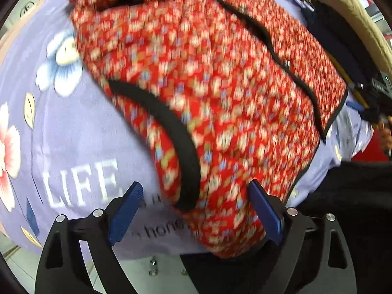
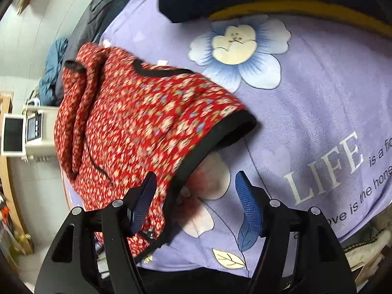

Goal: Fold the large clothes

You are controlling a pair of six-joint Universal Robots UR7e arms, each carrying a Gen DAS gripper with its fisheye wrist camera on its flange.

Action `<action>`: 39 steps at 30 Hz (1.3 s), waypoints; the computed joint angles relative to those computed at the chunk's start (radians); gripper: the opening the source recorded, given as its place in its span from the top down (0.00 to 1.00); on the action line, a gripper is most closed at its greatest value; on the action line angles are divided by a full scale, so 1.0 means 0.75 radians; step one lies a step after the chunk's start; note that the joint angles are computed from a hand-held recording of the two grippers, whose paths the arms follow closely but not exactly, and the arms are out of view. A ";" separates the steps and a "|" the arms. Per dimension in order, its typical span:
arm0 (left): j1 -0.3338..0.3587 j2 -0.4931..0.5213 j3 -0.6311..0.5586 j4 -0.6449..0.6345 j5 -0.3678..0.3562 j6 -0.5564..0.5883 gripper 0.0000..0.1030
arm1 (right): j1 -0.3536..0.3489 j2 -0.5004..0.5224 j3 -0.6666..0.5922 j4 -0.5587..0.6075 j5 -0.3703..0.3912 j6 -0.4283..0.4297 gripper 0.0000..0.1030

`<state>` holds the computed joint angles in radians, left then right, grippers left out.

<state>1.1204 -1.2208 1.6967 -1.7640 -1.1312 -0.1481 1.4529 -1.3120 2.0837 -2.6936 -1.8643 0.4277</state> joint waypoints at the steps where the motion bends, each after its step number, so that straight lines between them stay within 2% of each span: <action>1: 0.005 -0.022 0.012 0.012 -0.011 0.002 0.17 | -0.021 0.005 -0.001 -0.005 0.038 0.006 0.35; 5: 0.006 -0.039 0.049 -0.028 -0.040 0.003 0.17 | -0.083 0.024 0.005 -0.033 0.154 0.006 0.35; 10: -0.003 0.053 0.039 -0.066 -0.050 0.012 0.18 | -0.107 0.115 -0.054 -0.001 0.222 0.028 0.35; 12: -0.014 0.077 0.049 -0.081 -0.047 -0.002 0.21 | -0.096 0.147 -0.084 0.032 0.231 -0.001 0.42; 14: -0.016 0.085 0.036 -0.067 -0.046 0.003 0.30 | -0.078 0.176 -0.116 0.087 0.228 -0.033 0.70; 15: -0.021 0.088 0.029 -0.056 -0.044 0.004 0.33 | -0.066 0.189 -0.129 0.107 0.231 -0.051 0.74; 17: -0.037 0.103 0.013 -0.055 -0.044 0.002 0.47 | -0.039 0.196 -0.139 0.102 0.207 -0.068 0.81; 18: -0.046 0.110 0.002 -0.054 -0.040 -0.001 0.50 | -0.026 0.198 -0.148 0.106 0.200 -0.073 0.82; 20: -0.066 0.107 -0.015 -0.058 -0.023 -0.009 0.62 | -0.003 0.199 -0.166 0.116 0.202 -0.067 0.84; 22: -0.070 0.093 -0.032 -0.064 -0.023 -0.009 0.67 | 0.030 0.204 -0.199 0.137 0.206 -0.085 0.84; 26: -0.091 0.094 -0.090 -0.152 -0.028 0.004 0.69 | 0.107 0.231 -0.293 0.189 0.198 -0.154 0.85; 30: -0.098 0.108 -0.162 -0.225 -0.011 0.033 0.71 | 0.156 0.257 -0.399 0.186 0.253 -0.196 0.86; 36: -0.068 0.156 -0.329 -0.314 0.002 0.071 0.73 | 0.213 0.377 -0.693 0.280 0.333 -0.287 0.87; 37: -0.066 0.168 -0.364 -0.347 0.019 0.078 0.79 | 0.221 0.407 -0.756 0.302 0.346 -0.301 0.87; 38: -0.062 0.187 -0.400 -0.390 0.057 0.099 0.97 | 0.231 0.441 -0.818 0.319 0.353 -0.308 0.87; 39: -0.060 0.204 -0.440 -0.406 0.088 0.103 1.00 | 0.241 0.493 -0.916 0.352 0.369 -0.313 0.87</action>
